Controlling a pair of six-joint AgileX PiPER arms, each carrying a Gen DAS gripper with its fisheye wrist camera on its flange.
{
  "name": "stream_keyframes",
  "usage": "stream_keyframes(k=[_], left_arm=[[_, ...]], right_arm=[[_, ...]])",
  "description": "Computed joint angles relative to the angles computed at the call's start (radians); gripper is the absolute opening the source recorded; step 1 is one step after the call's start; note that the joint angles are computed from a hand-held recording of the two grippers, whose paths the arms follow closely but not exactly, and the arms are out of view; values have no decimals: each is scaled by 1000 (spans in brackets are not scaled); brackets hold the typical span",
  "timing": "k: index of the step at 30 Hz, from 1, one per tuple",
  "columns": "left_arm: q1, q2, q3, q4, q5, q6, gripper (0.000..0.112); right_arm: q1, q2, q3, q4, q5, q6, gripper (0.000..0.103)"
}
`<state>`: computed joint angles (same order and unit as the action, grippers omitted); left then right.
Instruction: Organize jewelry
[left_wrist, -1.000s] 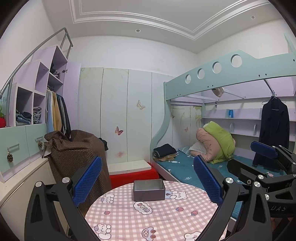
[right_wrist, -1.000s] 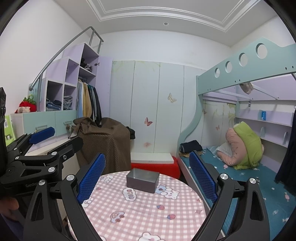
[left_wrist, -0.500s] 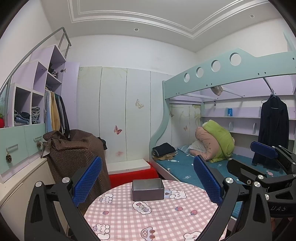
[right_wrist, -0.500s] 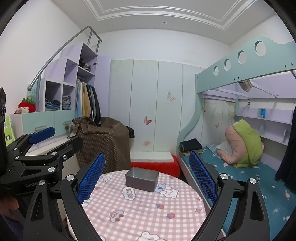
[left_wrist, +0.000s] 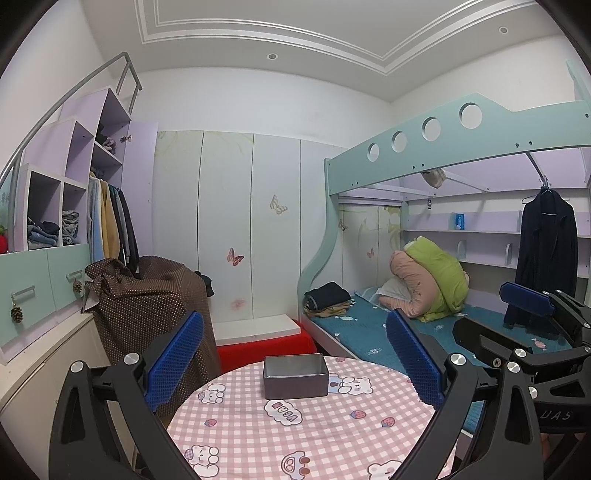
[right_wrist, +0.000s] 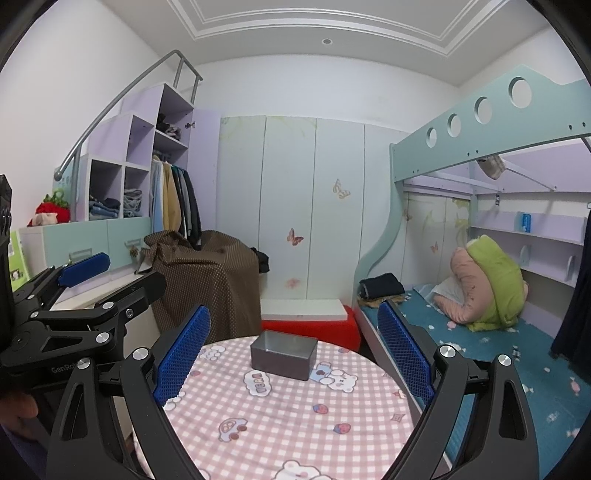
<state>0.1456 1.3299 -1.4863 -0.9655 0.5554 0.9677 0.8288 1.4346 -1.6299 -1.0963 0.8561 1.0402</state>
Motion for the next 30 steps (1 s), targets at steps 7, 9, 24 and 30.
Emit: stream_keyframes(k=[7, 9, 24, 30], left_arm=[[0, 1, -2, 0, 1, -1, 96], [1, 1, -3, 1, 3, -3, 96], [14, 4, 14, -44, 1, 42, 96], [19, 3, 25, -64, -1, 65, 96]], right_arm=[[-6, 6, 2, 5, -6, 2, 89], [-7, 6, 4, 4, -8, 4, 89], [-7, 8, -2, 6, -6, -1, 89], [-9, 11, 0, 6, -8, 4, 89]])
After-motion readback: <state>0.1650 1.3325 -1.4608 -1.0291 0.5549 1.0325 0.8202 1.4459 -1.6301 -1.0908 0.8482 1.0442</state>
